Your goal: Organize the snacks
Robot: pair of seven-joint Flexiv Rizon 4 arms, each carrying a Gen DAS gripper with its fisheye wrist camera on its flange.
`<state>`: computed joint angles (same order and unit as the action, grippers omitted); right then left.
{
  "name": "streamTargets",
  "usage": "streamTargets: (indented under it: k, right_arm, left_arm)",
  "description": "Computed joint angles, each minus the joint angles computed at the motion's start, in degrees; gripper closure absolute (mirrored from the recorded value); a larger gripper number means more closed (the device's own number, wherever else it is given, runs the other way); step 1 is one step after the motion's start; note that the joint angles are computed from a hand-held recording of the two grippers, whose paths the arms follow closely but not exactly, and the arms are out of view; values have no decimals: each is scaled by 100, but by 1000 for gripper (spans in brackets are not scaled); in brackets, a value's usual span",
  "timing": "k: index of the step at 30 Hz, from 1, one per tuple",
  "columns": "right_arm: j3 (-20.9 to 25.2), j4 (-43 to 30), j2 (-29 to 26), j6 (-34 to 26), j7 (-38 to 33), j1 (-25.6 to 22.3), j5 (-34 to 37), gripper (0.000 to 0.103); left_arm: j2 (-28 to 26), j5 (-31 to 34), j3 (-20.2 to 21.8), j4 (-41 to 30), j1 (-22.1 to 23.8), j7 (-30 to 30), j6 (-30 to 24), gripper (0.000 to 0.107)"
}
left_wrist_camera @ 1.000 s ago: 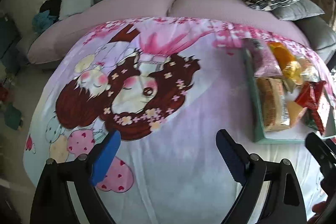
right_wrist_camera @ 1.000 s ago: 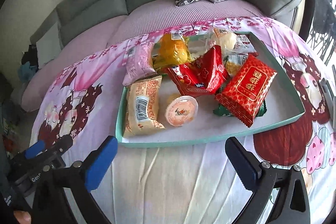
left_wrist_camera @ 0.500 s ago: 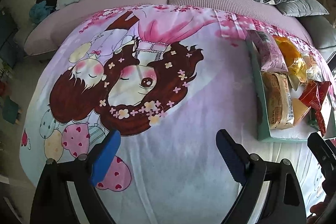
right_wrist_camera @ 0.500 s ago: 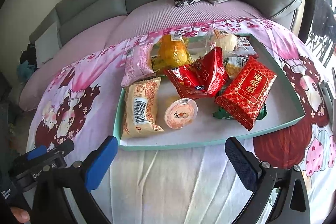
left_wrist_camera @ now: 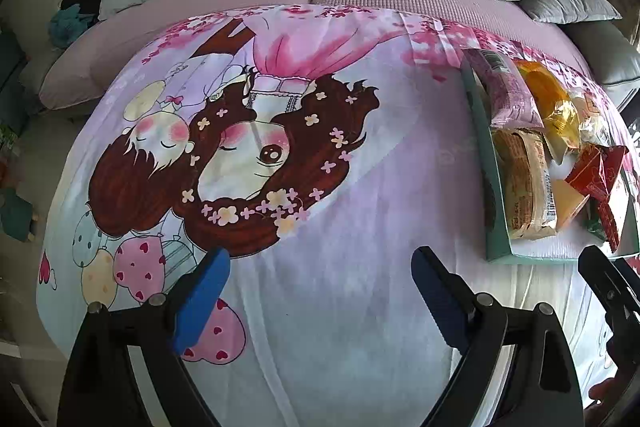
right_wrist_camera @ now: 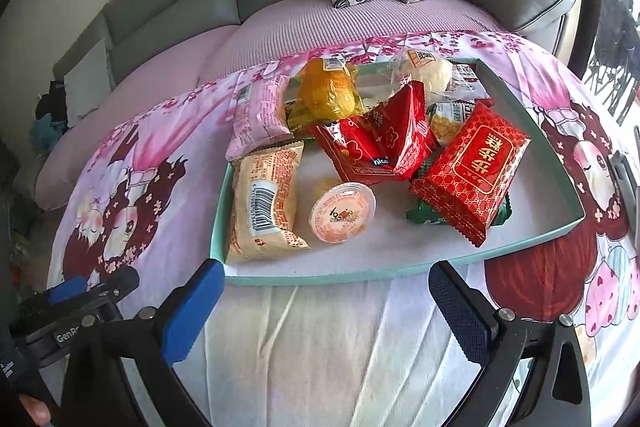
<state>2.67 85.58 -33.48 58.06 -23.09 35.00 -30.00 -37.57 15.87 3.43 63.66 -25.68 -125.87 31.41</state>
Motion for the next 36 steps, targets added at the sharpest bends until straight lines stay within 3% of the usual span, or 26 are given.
streamTargets:
  k: [36]
  right_arm:
    - [50, -54, -46, -127, -118, -15, 153, 0]
  left_arm:
    - [-11, -43, -15, -2, 22, -18, -35, 14]
